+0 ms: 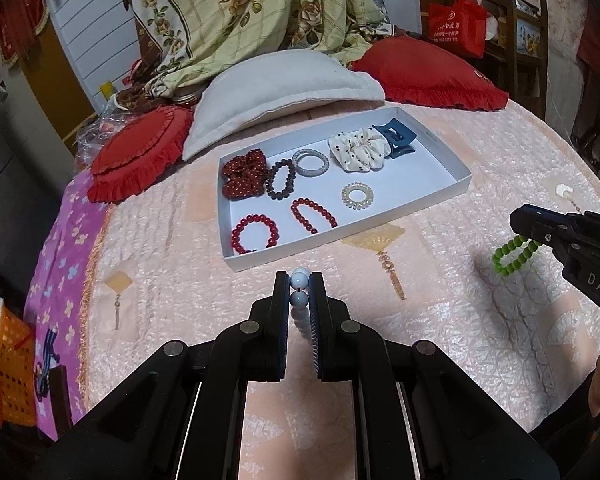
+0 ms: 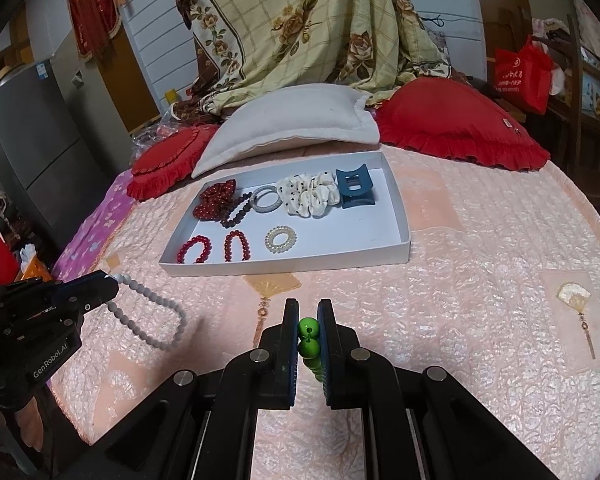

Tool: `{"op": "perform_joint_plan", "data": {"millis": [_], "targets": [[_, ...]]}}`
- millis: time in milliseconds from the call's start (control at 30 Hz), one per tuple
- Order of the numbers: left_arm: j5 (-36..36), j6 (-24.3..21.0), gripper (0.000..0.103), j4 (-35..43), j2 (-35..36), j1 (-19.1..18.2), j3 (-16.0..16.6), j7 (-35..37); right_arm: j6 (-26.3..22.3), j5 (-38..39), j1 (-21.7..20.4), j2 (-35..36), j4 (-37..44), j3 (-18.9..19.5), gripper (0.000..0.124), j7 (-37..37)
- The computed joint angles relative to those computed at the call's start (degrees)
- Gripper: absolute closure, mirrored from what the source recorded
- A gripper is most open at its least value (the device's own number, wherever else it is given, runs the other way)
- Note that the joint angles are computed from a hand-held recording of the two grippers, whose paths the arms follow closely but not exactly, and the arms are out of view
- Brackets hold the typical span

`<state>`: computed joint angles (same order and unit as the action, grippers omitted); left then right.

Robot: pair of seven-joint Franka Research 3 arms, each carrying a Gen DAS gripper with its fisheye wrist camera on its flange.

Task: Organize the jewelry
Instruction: 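Lift the pearl necklace with the left tool while the right tool lifts the green bracelet, then lower both held items into the white tray and open both tools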

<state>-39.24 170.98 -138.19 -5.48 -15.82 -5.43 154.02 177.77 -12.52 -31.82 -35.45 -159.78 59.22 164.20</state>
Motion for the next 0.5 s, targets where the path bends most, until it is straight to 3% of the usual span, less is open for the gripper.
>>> {"op": "perform_joint_plan", "data": {"millis": [133, 333, 500], "targets": [[2.07, -1.47, 0.095, 2.02, 1.47, 0.52, -0.96, -2.08, 1.05, -0.53, -2.23, 0.92, 0.28, 0.41, 0.115, -0.91], [3.42, -9.48, 0.095, 9.55, 4.51, 2.84, -3.28, -5.25, 3.85, 0.16, -6.18, 1.97, 1.05, 0.04, 0.115, -4.17], [4.65, -16.97, 0.095, 19.44, 9.89, 4.85, -5.97, -8.98, 7.83, 2.09, -12.07, 5.38, 3.06, 0.6, 0.115, -8.74]]}}
